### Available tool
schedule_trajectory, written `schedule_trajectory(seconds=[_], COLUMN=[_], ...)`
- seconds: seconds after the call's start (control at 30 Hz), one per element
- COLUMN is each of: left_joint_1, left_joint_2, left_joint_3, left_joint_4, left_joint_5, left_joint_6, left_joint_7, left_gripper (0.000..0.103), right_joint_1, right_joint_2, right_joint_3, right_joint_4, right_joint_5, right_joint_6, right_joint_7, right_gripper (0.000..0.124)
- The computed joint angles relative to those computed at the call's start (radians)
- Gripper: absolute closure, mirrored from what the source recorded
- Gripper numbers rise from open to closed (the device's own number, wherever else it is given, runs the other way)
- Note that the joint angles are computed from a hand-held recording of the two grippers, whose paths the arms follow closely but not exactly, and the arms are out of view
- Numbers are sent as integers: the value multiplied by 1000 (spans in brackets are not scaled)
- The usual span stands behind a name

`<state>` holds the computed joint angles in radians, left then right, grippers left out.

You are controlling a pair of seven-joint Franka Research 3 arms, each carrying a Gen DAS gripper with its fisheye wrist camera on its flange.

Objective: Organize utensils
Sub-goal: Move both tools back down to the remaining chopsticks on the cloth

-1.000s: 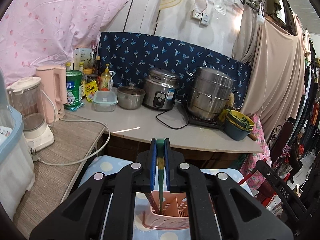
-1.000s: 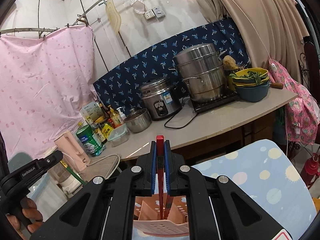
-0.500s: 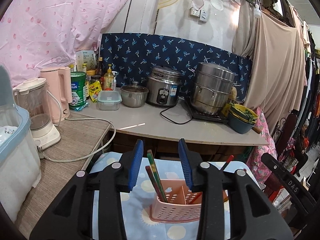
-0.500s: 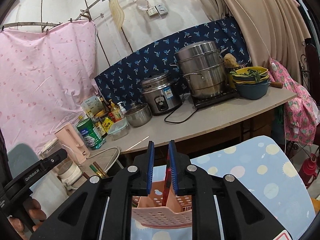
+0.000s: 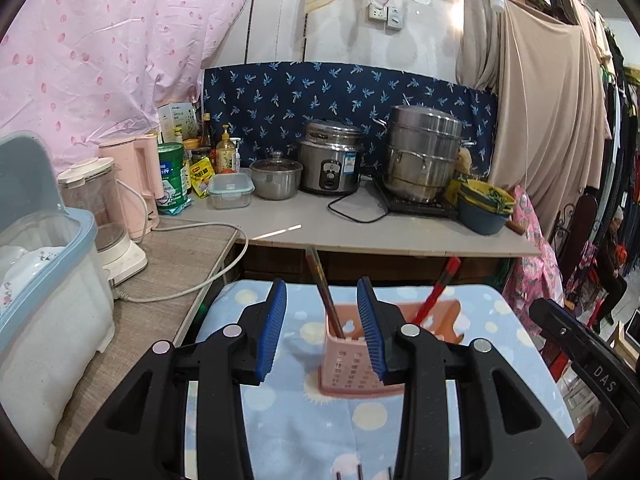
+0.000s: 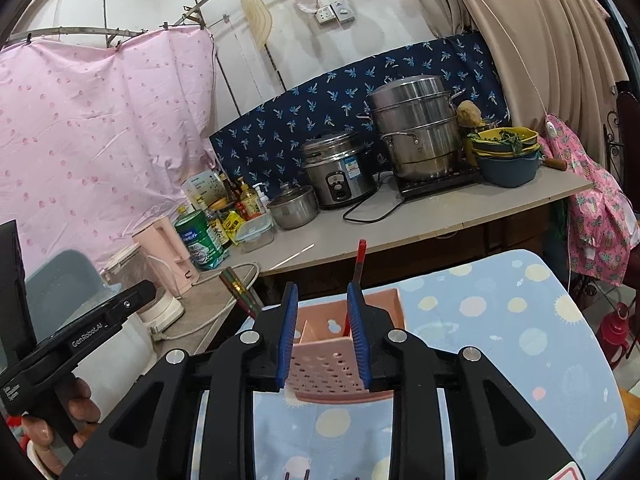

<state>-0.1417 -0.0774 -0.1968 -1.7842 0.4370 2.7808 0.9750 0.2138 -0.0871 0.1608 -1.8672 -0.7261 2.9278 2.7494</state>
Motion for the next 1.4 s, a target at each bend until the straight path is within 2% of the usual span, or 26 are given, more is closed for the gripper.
schedule_trajectory(seconds=[0.07, 0.33, 0.8, 1.03, 1.4], left_joint_1=[-5, -27, -86, -120, -155], left_joint_2=[-36, -165, -397, -486, -570], left_joint_3=[1, 7, 36, 47, 42], left_joint_4=[-41, -203, -514, -642, -790], left_joint_5=[-21, -117, -229, -272, -306], left_joint_6=[-8, -32, -38, -70, -103], left_joint_7=[16, 91, 152, 165, 154], left_gripper=[68, 68, 68, 68, 67], right_joint_1=[2, -37, -63, -58, -31], right_joint_2=[-34, -162, -385, -447, -480], right_joint_3=[8, 109, 266, 330, 380], right_joint_4=[-40, -182, -428, -505, -603], right_joint_5=[-3, 1, 205, 280, 333], right_joint_6=[6, -35, -128, -175, -216], right_joint_7=[6, 2, -115, -125, -76], right_gripper=[94, 93, 93, 93, 93])
